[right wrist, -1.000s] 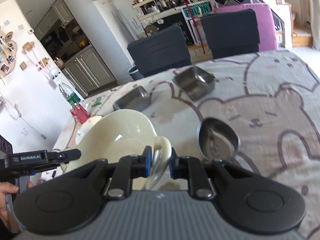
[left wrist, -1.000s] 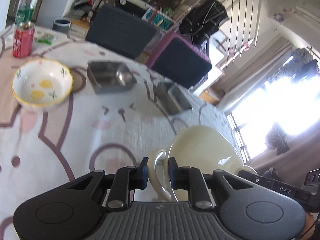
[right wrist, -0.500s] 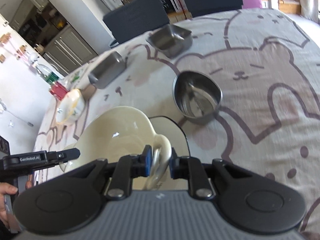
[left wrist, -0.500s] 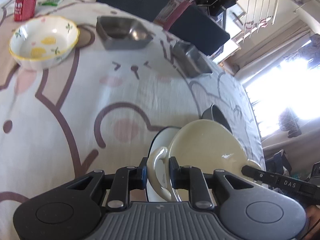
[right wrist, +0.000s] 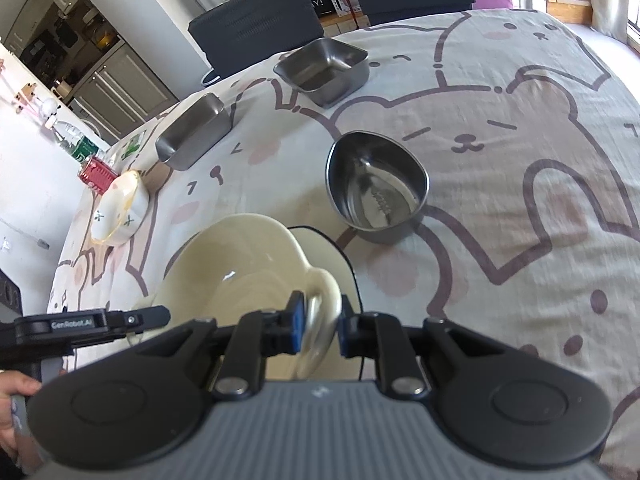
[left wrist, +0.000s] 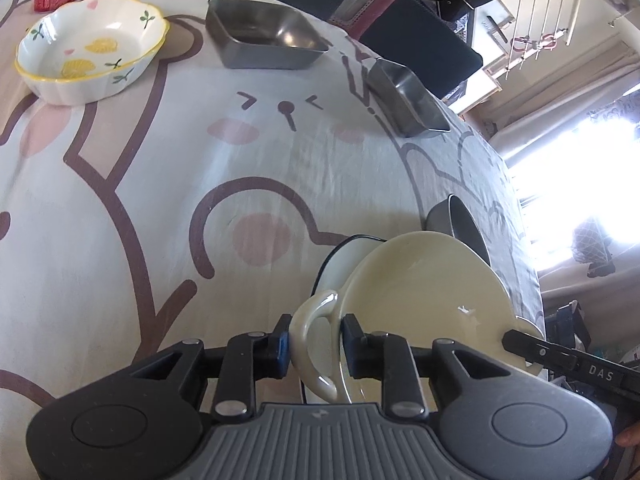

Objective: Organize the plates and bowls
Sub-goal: 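Lift the cream bowl with both grippers and lower it onto the ginkgo plate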

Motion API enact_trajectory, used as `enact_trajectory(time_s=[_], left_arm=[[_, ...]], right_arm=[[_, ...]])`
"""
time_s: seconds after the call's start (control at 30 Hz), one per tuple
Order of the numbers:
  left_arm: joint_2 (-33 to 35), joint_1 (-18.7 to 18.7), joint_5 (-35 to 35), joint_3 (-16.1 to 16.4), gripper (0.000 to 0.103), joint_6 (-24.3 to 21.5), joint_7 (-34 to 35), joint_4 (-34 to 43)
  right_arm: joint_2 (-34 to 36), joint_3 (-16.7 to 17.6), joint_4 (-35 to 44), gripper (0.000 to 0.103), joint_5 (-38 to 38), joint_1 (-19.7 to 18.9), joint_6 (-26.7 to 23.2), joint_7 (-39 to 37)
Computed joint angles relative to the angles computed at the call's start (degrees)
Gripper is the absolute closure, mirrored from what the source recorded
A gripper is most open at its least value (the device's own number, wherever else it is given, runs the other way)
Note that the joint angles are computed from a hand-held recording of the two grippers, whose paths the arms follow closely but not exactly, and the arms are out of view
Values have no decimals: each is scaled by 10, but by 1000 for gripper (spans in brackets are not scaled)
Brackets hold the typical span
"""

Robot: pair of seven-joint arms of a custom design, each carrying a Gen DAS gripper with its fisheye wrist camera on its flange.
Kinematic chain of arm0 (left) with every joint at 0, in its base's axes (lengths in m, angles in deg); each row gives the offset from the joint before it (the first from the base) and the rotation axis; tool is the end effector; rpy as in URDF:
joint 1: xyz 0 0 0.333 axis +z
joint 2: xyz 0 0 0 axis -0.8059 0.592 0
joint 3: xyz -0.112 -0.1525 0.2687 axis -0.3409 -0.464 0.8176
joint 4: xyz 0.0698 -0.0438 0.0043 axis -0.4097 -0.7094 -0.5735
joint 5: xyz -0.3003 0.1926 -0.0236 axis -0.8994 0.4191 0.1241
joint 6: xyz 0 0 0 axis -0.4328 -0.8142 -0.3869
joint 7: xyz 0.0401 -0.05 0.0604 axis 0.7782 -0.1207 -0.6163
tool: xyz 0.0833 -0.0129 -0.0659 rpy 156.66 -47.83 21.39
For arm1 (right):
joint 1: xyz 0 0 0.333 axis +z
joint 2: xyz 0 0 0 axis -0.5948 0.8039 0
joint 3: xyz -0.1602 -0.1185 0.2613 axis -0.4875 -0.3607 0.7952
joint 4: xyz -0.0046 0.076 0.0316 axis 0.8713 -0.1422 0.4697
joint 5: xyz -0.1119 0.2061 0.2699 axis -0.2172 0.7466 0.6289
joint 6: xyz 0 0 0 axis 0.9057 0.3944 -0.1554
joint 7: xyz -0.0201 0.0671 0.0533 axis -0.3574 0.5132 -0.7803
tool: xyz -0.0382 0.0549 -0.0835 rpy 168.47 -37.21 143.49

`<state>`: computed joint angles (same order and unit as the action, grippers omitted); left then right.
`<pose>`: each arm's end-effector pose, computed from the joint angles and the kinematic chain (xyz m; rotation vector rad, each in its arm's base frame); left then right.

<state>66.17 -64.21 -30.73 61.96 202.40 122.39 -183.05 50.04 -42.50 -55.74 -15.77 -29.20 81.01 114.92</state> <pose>0.5886 -0.3174 0.3496 2.1439 -1.9019 0.9545 0.5558 0.1139 0.3737 -1.6210 1.9923 -0.1366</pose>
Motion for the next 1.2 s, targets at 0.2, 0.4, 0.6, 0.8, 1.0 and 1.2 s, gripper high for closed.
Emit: enact_trajectory(time_s=[0.2, 0.4, 0.6, 0.8, 1.0, 1.2], left_arm=[[11, -9, 5, 7, 73, -6, -14, 10], [22, -25, 23, 24, 71, -15, -33, 24], [26, -35, 45, 39, 70, -24, -49, 31], [29, -43, 65, 47, 69, -32, -57, 39], [31, -45, 80, 51, 69, -49, -56, 48], [30, -50, 91, 57, 69, -57, -52, 51]], right_arm=[[3, -6, 3, 84, -18, 4, 0, 14], [7, -12, 4, 84, -43, 7, 1, 35], [13, -14, 12, 84, -65, 8, -7, 45], [20, -26, 20, 84, -103, 16, -19, 76], [24, -33, 26, 82, -140, 19, -35, 99], [26, -31, 30, 81, -149, 16, -45, 93]])
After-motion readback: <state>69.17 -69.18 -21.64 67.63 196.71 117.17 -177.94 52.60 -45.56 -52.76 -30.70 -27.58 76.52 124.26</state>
